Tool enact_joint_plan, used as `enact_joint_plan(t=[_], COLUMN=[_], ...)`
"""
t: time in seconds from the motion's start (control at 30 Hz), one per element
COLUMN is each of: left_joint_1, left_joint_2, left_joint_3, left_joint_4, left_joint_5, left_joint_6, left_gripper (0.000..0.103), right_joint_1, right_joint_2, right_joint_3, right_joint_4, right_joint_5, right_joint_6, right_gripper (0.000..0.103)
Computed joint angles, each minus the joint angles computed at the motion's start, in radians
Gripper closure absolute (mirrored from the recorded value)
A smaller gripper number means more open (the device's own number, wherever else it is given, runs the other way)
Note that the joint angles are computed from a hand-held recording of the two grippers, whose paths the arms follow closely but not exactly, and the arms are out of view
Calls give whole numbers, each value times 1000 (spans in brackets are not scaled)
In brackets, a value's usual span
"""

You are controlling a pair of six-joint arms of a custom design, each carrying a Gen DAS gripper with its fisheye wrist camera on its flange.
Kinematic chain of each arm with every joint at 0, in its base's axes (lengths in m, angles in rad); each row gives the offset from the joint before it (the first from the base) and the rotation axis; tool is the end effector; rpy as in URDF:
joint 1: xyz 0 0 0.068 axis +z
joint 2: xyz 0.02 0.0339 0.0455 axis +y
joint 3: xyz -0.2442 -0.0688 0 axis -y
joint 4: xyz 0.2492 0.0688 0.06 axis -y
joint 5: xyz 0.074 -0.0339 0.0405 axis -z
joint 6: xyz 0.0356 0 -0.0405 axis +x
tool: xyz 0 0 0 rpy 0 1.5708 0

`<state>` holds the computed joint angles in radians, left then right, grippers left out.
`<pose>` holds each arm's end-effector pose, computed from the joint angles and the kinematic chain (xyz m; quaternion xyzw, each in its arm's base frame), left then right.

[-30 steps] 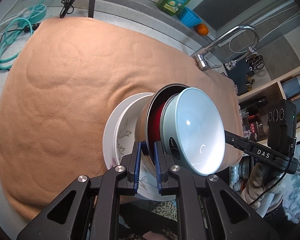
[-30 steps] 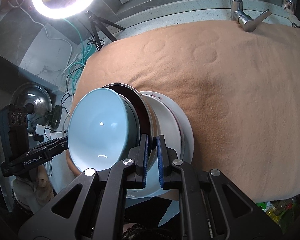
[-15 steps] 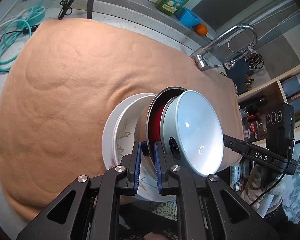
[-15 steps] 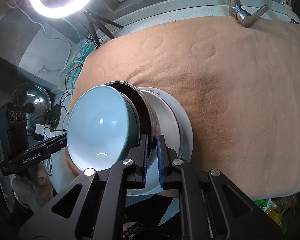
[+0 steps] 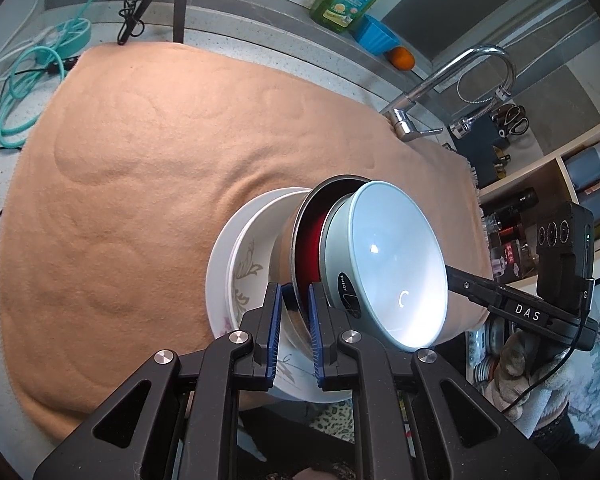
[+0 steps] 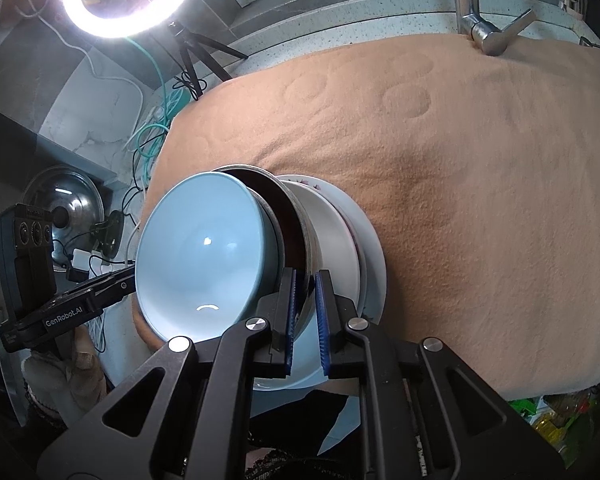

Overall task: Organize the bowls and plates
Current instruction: 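Lower the bowl stack onto the white floral plate stack, then open both grippers and pull back from the stack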

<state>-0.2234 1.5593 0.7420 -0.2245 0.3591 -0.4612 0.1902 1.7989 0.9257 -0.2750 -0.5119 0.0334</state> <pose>0.2757 -0.0755 0.1243 -0.0663 0.9485 -0.2487 0.1844 0.3152 0.0784 0.1031 -0.1270 0.9388 0.2686 0.1740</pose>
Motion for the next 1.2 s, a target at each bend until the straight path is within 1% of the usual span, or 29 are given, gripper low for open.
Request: enact_joint_plan(t=[0.27,0.4,0.43,0.5,0.53,0.57,0.7,0.73,0.77,0.87,0.9,1.0,1.03,1.07,1.2], left_joint_1=[7,5,4,-1,-5,-8,-51,-66,-78,-109,-118,-142,-148,-155,-183], left_joint_2=[-58,-101,-108,-128,-140,-148,-199,-212,-225,-266,-280,-314,-322,-331,-362], left_joint_3=[-37,-58,-60,-65,-68,-70,-83,-86,-92,-109,-116,-127,-130,-133,-147], left_joint_4=[6,-1,-3,-12,-16,-19,-33,-36,-36,-35,-36,-41,-45,-46,-56], left_joint_5=[-25,-56,-59,-76,-87,-94,-151,-168,-182,-224,-239,-279,-290,-301,-346], left_joint_6=[-13,-16,-17,-13,-12,-12,-11,-10,-11,-21,-25,-33,-37,-41,-63], left_gripper=[90,90,90,90,90,90,90,87,82,77,76,70,68,67,66], right_joint_1=[-13,-23,-23,-22,-21,-17,15,21,26,44,49,65,69,73,105], right_joint_2=[-47,-74,-85,-120,-140,-164,-247,-266,-284,-336,-349,-395,-408,-423,-489], right_joint_3=[-35,-54,-62,-86,-100,-115,-167,-179,-190,-226,-234,-268,-278,-292,-339], right_joint_4=[8,13,18,29,37,43,71,75,76,94,98,113,118,128,155], right_joint_5=[14,13,19,35,41,52,113,123,129,158,168,192,198,209,278], right_joint_6=[-12,-18,-21,-27,-29,-33,-35,-33,-30,-20,-19,-6,-1,3,9], right_gripper=[92,91,90,79,71,70,69,68,65,57,56,50,46,43,36])
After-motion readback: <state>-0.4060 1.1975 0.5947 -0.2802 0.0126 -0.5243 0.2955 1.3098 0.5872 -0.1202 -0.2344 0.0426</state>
